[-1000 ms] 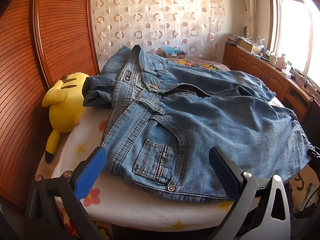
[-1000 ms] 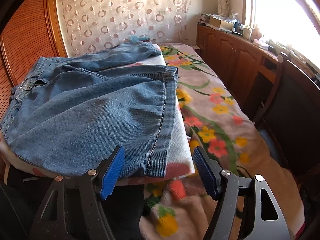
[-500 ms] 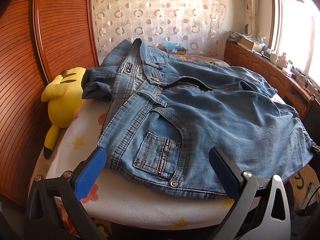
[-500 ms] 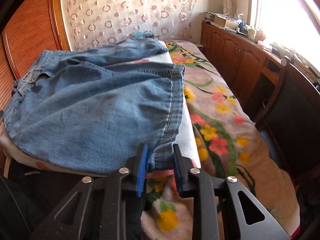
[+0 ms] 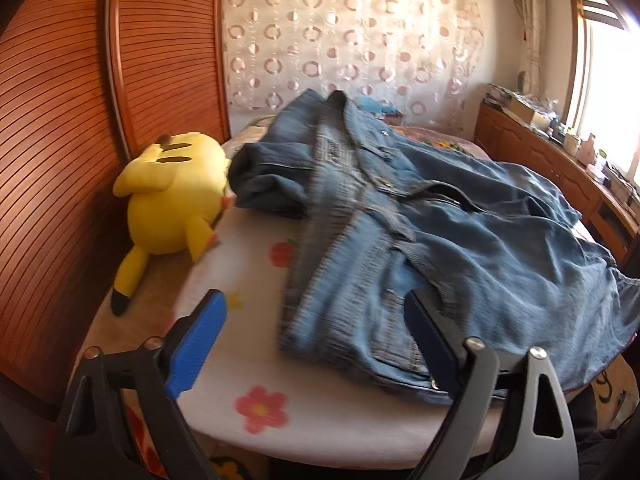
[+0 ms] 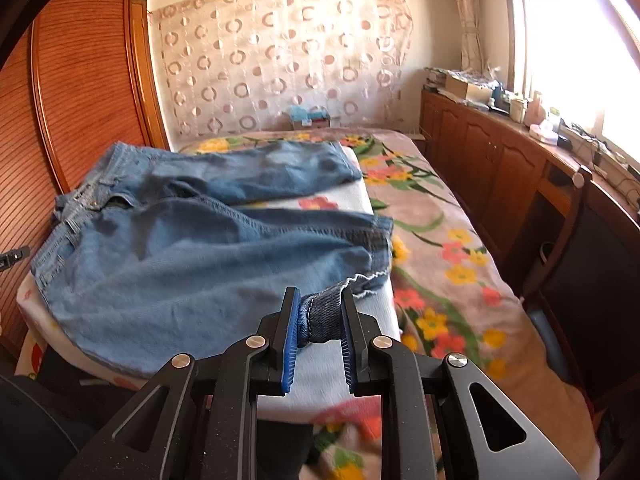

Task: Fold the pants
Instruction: 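Move the right gripper to a jeans leg hem and close on it, then close the left gripper on the jeans waistband while the right gripper holds the hem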

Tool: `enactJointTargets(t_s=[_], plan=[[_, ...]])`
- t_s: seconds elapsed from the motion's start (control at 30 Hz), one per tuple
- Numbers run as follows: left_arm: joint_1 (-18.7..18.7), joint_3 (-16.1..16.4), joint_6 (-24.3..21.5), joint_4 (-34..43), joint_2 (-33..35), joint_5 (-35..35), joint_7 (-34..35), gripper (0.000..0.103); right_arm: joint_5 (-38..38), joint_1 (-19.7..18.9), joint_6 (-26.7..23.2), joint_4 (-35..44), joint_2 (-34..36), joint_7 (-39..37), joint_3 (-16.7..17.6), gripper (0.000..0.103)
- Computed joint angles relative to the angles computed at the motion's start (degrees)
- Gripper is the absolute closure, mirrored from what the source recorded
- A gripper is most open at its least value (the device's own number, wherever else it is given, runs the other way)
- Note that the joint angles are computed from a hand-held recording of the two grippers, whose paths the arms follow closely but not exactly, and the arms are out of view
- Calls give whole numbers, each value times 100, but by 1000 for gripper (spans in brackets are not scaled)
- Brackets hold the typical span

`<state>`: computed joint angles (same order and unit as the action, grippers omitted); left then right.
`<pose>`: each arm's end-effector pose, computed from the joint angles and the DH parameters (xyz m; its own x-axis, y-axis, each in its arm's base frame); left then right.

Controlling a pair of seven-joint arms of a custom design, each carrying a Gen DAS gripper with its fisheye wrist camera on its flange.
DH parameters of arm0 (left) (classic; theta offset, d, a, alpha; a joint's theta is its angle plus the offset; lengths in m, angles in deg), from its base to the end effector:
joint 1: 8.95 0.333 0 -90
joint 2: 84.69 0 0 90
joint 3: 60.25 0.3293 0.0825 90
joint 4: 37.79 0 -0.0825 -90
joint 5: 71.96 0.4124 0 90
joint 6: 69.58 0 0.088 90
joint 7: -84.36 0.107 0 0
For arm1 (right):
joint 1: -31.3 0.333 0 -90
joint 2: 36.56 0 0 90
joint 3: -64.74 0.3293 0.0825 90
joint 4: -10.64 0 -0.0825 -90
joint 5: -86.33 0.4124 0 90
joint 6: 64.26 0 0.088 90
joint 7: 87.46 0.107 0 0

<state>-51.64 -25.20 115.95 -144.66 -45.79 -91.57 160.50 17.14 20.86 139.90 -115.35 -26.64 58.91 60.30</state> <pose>0.7014 -0.1247 0.2964 0.1752 -0.9836 0.0434 -0.6335 -0.1464 -0.7598 0.5700 -0.0300 0.3895 0.1692 -0.9837 -0.0600 -0.5602 -0.0459 -0.8271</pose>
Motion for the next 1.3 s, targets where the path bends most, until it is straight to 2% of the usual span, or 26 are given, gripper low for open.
enactJointTargets(t_s=[0.17,0.23,0.3,0.33,0.4,0.43,0.53,0.63,0.73,0.87,1.0,1.07,1.13,1.3], plan=[[388,-269,-187,212,128,129,2,25,495,31,191,-157,88,-502,-31,84],[647,-514,-309,335,174,277,-30,26,759,55,214,90,472,-745,-1,84],[1094,-986,-361,422,143,428,3,28,347,-184,149,609,873,-374,183,84],[1186,-1079,-391,445,147,496,-23,28,269,-309,56,862,1076,-305,341,84],[1270,-1157,-439,482,177,628,-100,31,-172,-372,-15,1090,1136,154,382,84],[1442,-1344,-436,498,158,691,-77,32,-435,-473,-120,1351,1262,430,515,84],[1705,-1633,-336,458,106,778,-94,33,-1005,-373,-194,1695,1384,1082,434,84],[1722,-1683,-248,412,87,788,-88,38,-1269,-223,-174,1872,1455,1420,281,84],[1760,-1761,-206,393,66,755,-30,46,-1226,-33,-126,1906,1491,1463,82,84],[2027,-2099,-54,348,14,689,182,56,-1133,112,-59,1902,1513,1444,-98,84],[2299,-2444,109,271,-67,589,507,73,-1003,128,-37,1882,1530,1335,-125,84],[2151,-2317,166,198,-122,509,641,77,-1223,92,-44,1974,1554,1526,-91,84],[2120,-2340,305,71,-243,412,795,82,-1052,157,7,1909,1504,1304,-163,84],[2081,-2442,734,-312,-637,97,1195,84,-737,104,47,1852,1392,869,-112,84]])
